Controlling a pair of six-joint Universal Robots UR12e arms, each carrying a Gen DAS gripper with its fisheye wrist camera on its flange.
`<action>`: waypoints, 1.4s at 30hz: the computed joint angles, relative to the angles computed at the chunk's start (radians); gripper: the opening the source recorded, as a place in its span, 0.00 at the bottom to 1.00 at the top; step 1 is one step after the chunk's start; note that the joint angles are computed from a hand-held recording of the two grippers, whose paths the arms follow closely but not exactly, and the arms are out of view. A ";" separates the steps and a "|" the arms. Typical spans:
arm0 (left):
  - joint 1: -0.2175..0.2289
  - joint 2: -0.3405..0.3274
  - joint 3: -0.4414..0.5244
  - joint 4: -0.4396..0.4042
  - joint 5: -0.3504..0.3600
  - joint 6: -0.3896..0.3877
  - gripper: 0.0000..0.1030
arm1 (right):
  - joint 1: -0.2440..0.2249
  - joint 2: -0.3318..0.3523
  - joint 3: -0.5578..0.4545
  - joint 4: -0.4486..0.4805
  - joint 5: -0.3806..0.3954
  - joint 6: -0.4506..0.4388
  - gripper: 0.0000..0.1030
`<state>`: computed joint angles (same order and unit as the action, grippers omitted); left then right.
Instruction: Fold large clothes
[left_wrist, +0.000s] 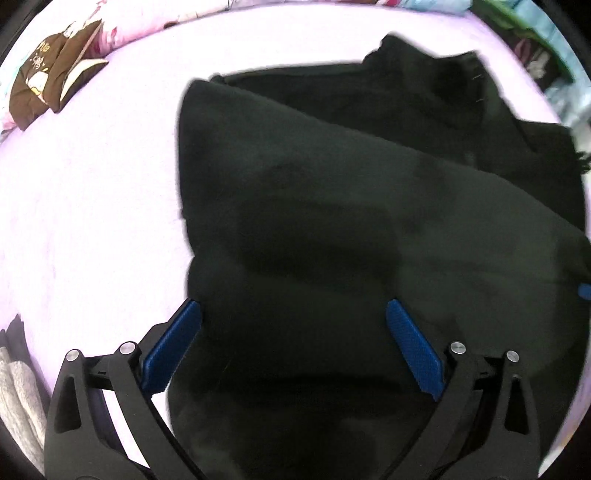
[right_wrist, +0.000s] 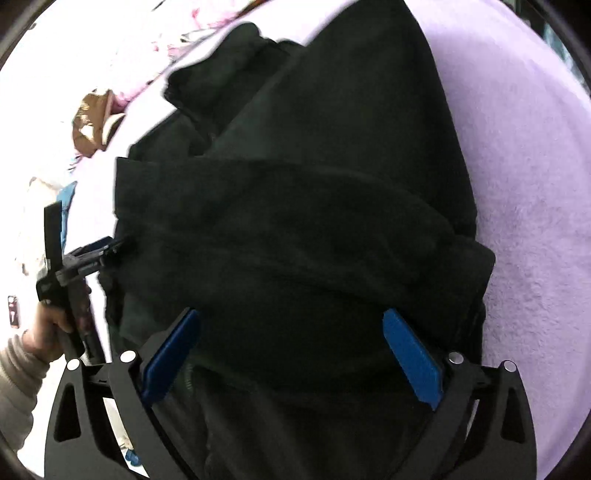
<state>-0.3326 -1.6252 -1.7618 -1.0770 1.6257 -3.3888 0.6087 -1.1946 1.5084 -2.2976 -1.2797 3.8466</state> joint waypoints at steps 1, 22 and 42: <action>0.011 0.030 -0.019 0.010 -0.020 0.000 0.94 | -0.001 -0.012 0.010 -0.016 -0.004 0.010 0.94; 0.147 0.409 -0.296 -0.185 -0.212 -0.140 0.94 | 0.068 -0.204 0.183 0.087 -0.046 0.086 0.94; 0.135 0.538 -0.412 -0.361 -0.404 -0.036 0.94 | 0.128 -0.357 0.384 0.174 0.027 0.256 0.73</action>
<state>-0.1976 -1.0872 -2.1738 -1.4382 1.2217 -3.4249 0.7369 -1.5518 1.8927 -2.1237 -1.2525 4.1028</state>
